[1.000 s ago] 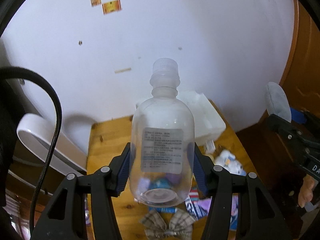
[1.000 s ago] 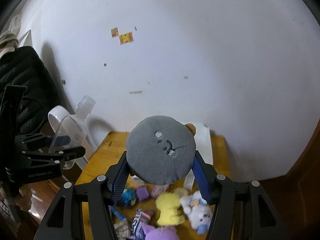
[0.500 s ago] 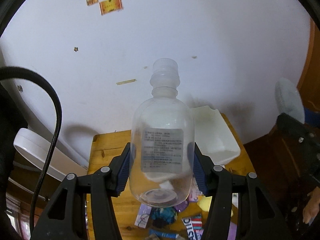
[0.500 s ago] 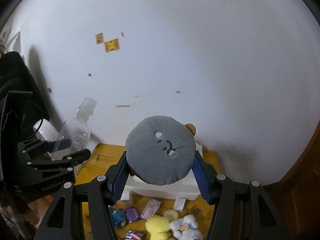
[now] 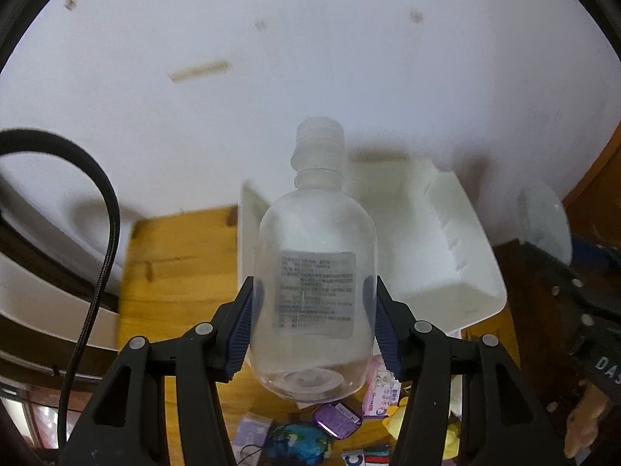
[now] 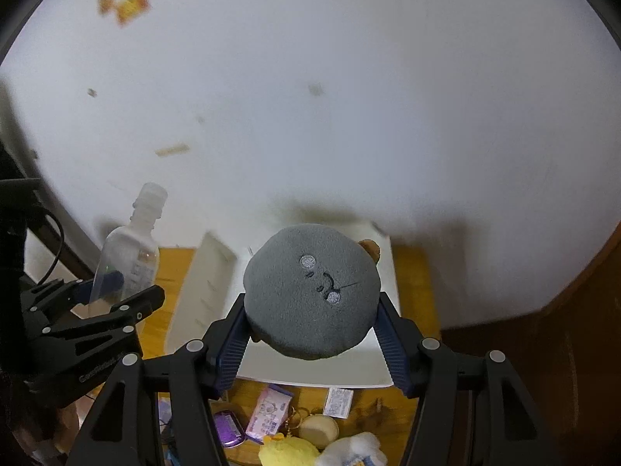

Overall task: Organize objects
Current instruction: 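Lift the bottle with the left gripper while the right gripper lifts the grey plush toward the tray, then release the bottle into the white tray with the left gripper while the right gripper drops the grey plush in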

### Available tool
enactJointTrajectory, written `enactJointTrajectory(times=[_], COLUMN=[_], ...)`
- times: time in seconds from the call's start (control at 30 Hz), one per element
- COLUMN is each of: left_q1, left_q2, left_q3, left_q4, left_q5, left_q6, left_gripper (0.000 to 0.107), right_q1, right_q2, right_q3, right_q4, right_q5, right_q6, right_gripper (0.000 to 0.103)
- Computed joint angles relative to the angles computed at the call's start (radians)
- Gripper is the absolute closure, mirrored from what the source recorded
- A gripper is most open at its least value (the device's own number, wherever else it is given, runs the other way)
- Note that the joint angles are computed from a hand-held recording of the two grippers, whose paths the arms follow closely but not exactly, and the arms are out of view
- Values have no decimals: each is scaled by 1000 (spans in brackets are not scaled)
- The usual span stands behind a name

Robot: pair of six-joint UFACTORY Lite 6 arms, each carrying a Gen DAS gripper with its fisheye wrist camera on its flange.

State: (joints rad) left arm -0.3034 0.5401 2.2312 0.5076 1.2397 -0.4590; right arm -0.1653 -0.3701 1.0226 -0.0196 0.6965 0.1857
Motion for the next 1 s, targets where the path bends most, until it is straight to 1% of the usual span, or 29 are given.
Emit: enactJointTrajectory(times=[0.03,0.07,0.1,0.17,0.23,0.3,0.37,0.4,0.5,0.6,0.77,1.0], left_q1=[6,14,22,45,74,85,91,89,115,115,145,152], left_q2=[0,-25,-45,-29,-59,-89,-76,-48,-43,-32,-48,-75], left_q3=[-25,-92,-158,-191,-265,-353,-374,-346,-370,-366,-397,-426], left_q4=[-6,-23,-19,-38,-69,-59,-43,-49,-105,-110,-135,-135], left_q5=[-16,-37,-81,-118,-145,-183,-196,-187,-202,-203,-228,-251], left_q6=[-5,-17,-30,-33,-22,-46,-63,-63,-29,-23,5,6], left_gripper=[48,48,48,48,49,49,49,49,48,48,48,48], right_q1=[-17,-28,-33,-32,-31,-44,-45,-41,-34,-32,-26,-25], right_q2=[32,59,86,155,213,282,326,352,447,505,522,495], right_q3=[-11,-22,-28,-26,-26,-15,-21,-21,15,27,15,-1], right_q4=[30,49,55,42,39,75,89,86,126,167,185,188], right_q5=[-18,-34,-50,-81,-111,-136,-163,-174,-179,-179,-200,-217], right_q6=[-24,-38,-44,-36,-30,-64,-73,-68,-100,-123,-132,-131], right_gripper=[41,41,41,41,41,39,39,39,35,35,35,34])
